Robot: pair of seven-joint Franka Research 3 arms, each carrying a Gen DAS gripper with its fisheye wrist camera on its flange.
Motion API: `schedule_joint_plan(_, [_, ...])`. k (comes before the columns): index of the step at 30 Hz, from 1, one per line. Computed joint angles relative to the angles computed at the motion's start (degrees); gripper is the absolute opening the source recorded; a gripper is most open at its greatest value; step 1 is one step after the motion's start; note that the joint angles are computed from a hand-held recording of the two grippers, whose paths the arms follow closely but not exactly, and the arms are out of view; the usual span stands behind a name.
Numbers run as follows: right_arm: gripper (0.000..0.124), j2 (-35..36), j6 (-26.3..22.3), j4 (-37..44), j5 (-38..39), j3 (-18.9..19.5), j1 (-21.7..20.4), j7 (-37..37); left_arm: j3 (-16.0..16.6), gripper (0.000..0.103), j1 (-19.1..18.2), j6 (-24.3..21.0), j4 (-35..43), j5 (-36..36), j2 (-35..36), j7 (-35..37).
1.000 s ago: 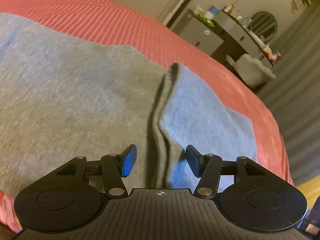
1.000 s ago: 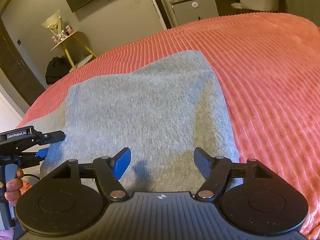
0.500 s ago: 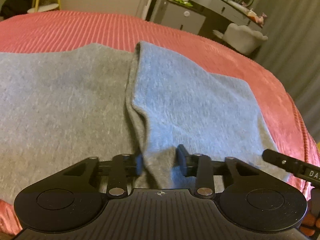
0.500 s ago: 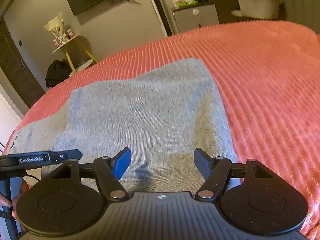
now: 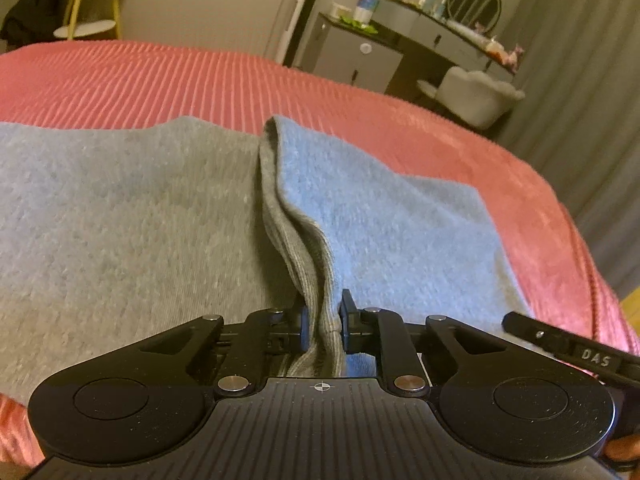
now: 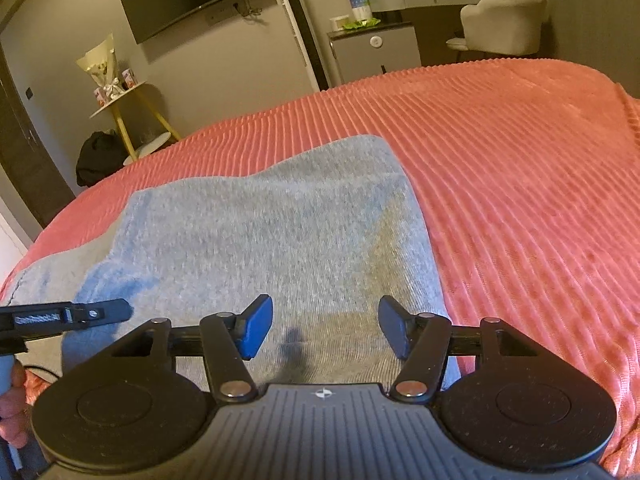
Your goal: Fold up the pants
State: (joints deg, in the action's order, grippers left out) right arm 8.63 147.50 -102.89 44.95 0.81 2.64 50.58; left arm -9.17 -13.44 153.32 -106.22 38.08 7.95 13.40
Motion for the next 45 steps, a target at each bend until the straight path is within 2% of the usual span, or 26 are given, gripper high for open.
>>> schedule_joint_plan(2, [0.060, 0.05, -0.10, 0.04, -0.07, 0.00, 0.00, 0.06, -0.16, 0.016, 0.20, -1.21, 0.16, -1.50, 0.23, 0.86])
schedule_joint_plan(4, [0.060, 0.31, -0.54, 0.32, -1.40, -0.10, 0.18, 0.62, -0.47, 0.016, 0.19, -4.33, 1.52, -3.98, 1.44, 2.11])
schedule_joint_plan(7, [0.061, 0.76, -1.27, 0.86, -3.48, -0.19, 0.35, 1.34, -0.14, 0.020, -0.51, -6.07, 2.74, -3.15, 2.29, 1.88])
schedule_joint_plan(9, [0.061, 1.01, -1.76, 1.23, -3.93, -0.20, 0.25, 1.85, 0.47, 0.035, -1.24, -6.95, 2.63, -0.65, 1.75, -1.01])
schedule_joint_plan(10, [0.061, 1.08, -1.95, 1.34, -3.81, -0.18, 0.13, 1.99, 0.73, 0.039, -1.27, -6.91, 2.05, 0.21, 1.09, -3.03])
schedule_joint_plan(11, [0.061, 1.13, -2.13, 1.43, -3.67, -0.17, 0.02, 2.17, 1.07, 0.042, -0.94, -5.94, 0.79, 0.77, -0.04, -5.73])
schedule_joint_plan(14, [0.062, 1.10, -2.47, 1.48, -3.24, -0.10, -0.21, 2.34, 2.33, 0.045, 1.03, -2.82, -5.25, 5.81, -6.17, -20.80])
schedule_joint_plan(16, [0.062, 1.06, -2.69, 1.46, -2.80, -0.06, -0.35, 2.16, 2.11, 0.055, 3.48, -3.73, -10.34, 7.81, -12.35, -29.38])
schedule_joint_plan(18, [0.065, 1.17, -3.03, 1.62, -2.50, -0.03, -0.45, 1.99, 1.56, 0.070, 6.44, -4.14, -17.07, 10.11, -19.87, -37.18])
schedule_joint_plan(19, [0.066, 1.29, -3.19, 1.77, -2.33, 0.00, -0.48, 1.90, 1.27, 0.071, 7.73, -4.95, -20.41, 9.81, -23.57, -39.66])
schedule_joint_plan(21, [0.068, 1.54, -3.52, 2.07, -2.05, 0.04, -0.54, 1.93, 0.43, 0.071, 10.35, -6.57, -27.32, 9.10, -30.81, -44.69])
schedule_joint_plan(24, [0.070, 2.06, -4.07, 2.63, -1.38, 0.16, -0.66, 2.11, -0.71, 0.069, 12.83, -11.61, -34.64, 4.44, -38.02, -47.82])
schedule_joint_plan(25, [0.070, 2.25, -4.15, 2.82, -1.27, 0.19, -0.68, 2.25, -1.07, 0.068, 13.80, -10.92, -36.73, 3.85, -39.52, -49.03])
schedule_joint_plan(26, [0.071, 2.42, -4.27, 2.99, -1.09, 0.23, -0.72, 2.35, -1.39, 0.068, 15.14, -8.32, -39.01, 3.84, -40.82, -51.31])
schedule_joint_plan(29, [0.071, 2.83, -4.34, 3.42, -0.77, 0.36, -0.80, 2.59, -4.18, 0.068, 22.99, 7.29, -45.06, 8.03, -42.48, -62.63])
schedule_joint_plan(33, [0.072, 2.99, -4.14, 3.52, -0.78, 0.47, -0.80, 2.64, -9.63, 0.068, 31.09, 14.78, -45.28, 10.31, -40.67, -66.92])
schedule_joint_plan(35, [0.073, 3.00, -4.06, 3.49, -0.93, 0.52, -0.78, 2.43, -10.34, 0.068, 32.40, 14.48, -44.82, 9.02, -39.93, -66.26])
schedule_joint_plan(36, [0.074, 2.98, -4.02, 3.44, -0.92, 0.54, -0.78, 2.31, -11.14, 0.068, 34.46, 15.95, -45.83, 10.03, -40.37, -67.16])
schedule_joint_plan(39, [0.075, 3.01, -4.05, 3.48, -0.85, 0.56, -0.82, 2.15, -16.37, 0.066, 42.50, 21.38, -45.91, 13.35, -40.95, -71.30])
schedule_joint_plan(40, [0.075, 3.04, -4.06, 3.52, -0.87, 0.56, -0.83, 2.14, -17.86, 0.064, 44.72, 22.83, -45.90, 13.97, -41.12, -71.61])
schedule_joint_plan(42, [0.075, 3.03, -4.06, 3.52, -0.74, 0.57, -0.86, 2.09, -19.01, 0.042, 46.59, 23.30, -45.41, 13.94, -40.92, -69.66])
schedule_joint_plan(45, [0.075, 2.94, -3.98, 3.39, -0.44, 0.61, -0.89, 1.95, -15.47, 0.027, 41.40, 16.86, -42.22, 10.89, -37.19, -60.28])
